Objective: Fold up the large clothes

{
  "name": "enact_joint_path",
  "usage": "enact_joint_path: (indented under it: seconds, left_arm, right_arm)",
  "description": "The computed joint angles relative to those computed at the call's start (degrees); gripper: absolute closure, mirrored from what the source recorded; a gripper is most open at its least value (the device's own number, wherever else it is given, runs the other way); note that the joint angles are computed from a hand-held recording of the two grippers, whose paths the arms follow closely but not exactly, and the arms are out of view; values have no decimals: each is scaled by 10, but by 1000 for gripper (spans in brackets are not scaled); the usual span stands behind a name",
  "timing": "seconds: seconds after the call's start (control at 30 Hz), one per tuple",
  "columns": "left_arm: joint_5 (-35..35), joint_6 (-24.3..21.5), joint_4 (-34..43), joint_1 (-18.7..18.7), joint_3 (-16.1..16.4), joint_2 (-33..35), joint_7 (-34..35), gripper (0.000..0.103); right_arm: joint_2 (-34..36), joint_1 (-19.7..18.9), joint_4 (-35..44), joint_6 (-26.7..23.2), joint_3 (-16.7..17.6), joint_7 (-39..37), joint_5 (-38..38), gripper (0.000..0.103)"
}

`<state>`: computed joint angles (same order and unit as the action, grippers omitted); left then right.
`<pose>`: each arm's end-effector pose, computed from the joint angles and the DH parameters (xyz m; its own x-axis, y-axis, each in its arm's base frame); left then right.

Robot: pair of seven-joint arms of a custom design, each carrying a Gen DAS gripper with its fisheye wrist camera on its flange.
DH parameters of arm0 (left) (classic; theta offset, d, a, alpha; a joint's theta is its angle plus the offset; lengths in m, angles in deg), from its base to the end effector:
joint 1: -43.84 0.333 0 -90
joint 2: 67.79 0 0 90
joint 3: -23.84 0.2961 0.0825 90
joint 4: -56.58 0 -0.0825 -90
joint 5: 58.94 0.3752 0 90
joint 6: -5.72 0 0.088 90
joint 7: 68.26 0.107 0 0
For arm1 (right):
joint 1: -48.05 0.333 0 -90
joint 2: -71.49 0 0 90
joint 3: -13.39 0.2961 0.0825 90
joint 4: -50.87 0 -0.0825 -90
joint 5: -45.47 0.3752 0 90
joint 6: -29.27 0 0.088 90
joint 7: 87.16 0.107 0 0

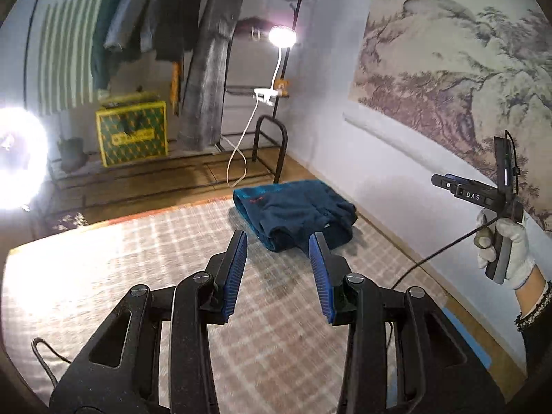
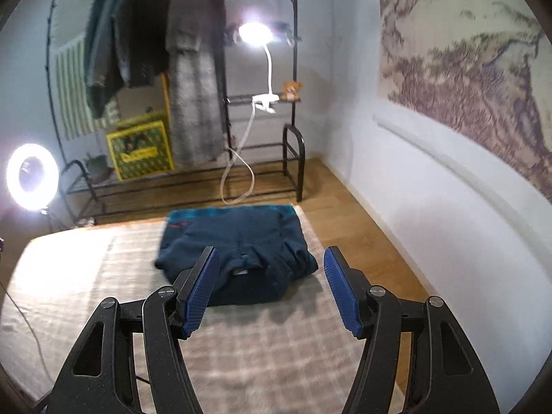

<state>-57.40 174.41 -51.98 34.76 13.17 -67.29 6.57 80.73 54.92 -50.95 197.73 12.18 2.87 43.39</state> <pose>0.5675 -0.2051 0.6057 -0.2117 -0.9561 0.2028 -0.5415 -0.0580 -0.8387 0.6428 0.0671 0.5706 0.1115 -0.9931 0.0368 -0.5321 -0.0910 -0.8418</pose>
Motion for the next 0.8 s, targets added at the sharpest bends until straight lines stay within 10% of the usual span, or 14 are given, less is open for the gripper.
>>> enact_joint_path:
  seconds: [0.67, 0.8]
  left_arm:
    - [106, -52, -147, 25, -66, -290, -127, 51]
    - [105, -54, -170, 25, -69, -325, -133, 35]
  right_arm:
    - [-325, 8, -267, 24, 10, -46, 23, 40]
    - [-359, -4, -295, 21, 18, -30, 18, 38]
